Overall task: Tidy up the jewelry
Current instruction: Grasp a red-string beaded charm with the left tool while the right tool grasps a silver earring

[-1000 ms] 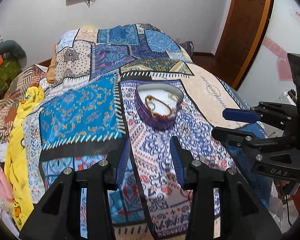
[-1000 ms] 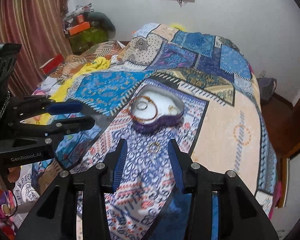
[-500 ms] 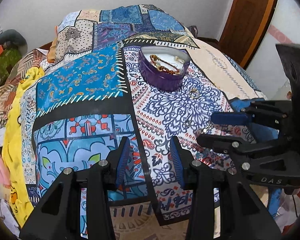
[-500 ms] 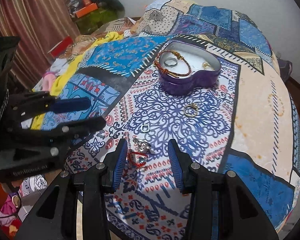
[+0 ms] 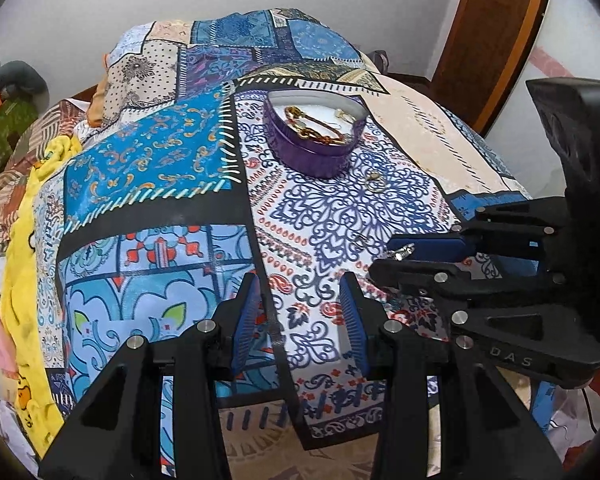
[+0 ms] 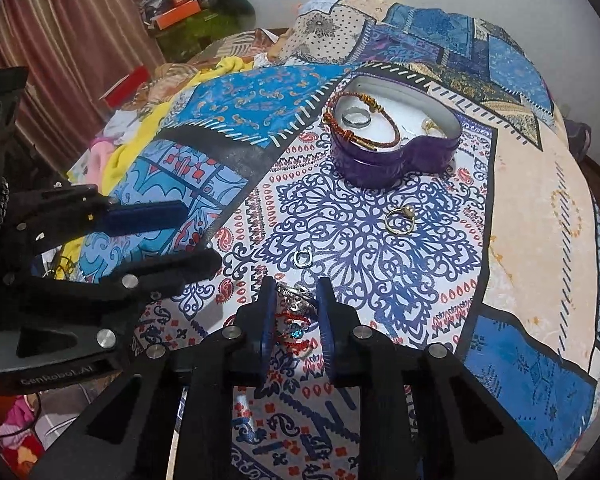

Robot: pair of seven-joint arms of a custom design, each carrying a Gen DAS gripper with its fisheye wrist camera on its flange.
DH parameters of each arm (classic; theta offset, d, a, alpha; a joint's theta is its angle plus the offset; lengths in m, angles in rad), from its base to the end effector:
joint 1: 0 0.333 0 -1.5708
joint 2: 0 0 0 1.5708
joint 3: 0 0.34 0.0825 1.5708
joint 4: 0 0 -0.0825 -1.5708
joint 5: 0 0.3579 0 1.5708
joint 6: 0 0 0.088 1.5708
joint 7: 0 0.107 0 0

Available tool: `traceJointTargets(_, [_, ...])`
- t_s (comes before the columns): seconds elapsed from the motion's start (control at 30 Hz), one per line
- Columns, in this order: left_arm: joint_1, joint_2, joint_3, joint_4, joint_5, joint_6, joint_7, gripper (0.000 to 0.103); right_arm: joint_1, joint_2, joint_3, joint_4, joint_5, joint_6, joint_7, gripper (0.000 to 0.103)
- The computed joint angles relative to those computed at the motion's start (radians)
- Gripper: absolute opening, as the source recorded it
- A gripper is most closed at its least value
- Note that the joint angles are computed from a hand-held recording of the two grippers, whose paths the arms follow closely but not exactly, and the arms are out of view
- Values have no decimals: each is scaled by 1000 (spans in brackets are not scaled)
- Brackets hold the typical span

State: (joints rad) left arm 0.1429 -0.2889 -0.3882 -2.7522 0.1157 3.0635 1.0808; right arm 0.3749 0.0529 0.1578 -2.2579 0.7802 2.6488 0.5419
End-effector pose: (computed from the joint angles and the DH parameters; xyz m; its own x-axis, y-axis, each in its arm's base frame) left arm 0.3906 -0.1094 0.4069 0.0861 -0.9920 0.0921 -0.8265 -0.1228 -0.5495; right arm 0.4696 0.2540 0.4104 0.8139 -0.5607 -0.1522 -0.5480 -0.6537 -0.5219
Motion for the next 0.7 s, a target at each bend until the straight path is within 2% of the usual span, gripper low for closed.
traceJointTargets(0.17, [-43,1,19,7,-20,-10,18,41,-6,-32,-11,-14,55,4,-37,18])
traceJointTargets(0.37, [-138,27,75,18,-93,-3,68,41,-6,-73,-40,-35,110,34,-68,18])
traceJointTargets(0.57, [-179,68,78,49,-111,-25,103,41,-1,-97,-63,-56,144,44,-92,18])
traceJointTargets(0.63, [-176,82,67,56,-97,-30,95,41,0,-100,-69,-59,153,43,-97,18])
traceJointTargets(0.7, [-111,94,9,56,-16,-14,26,41,-1,-99,-74,-61,162,37,-102,18])
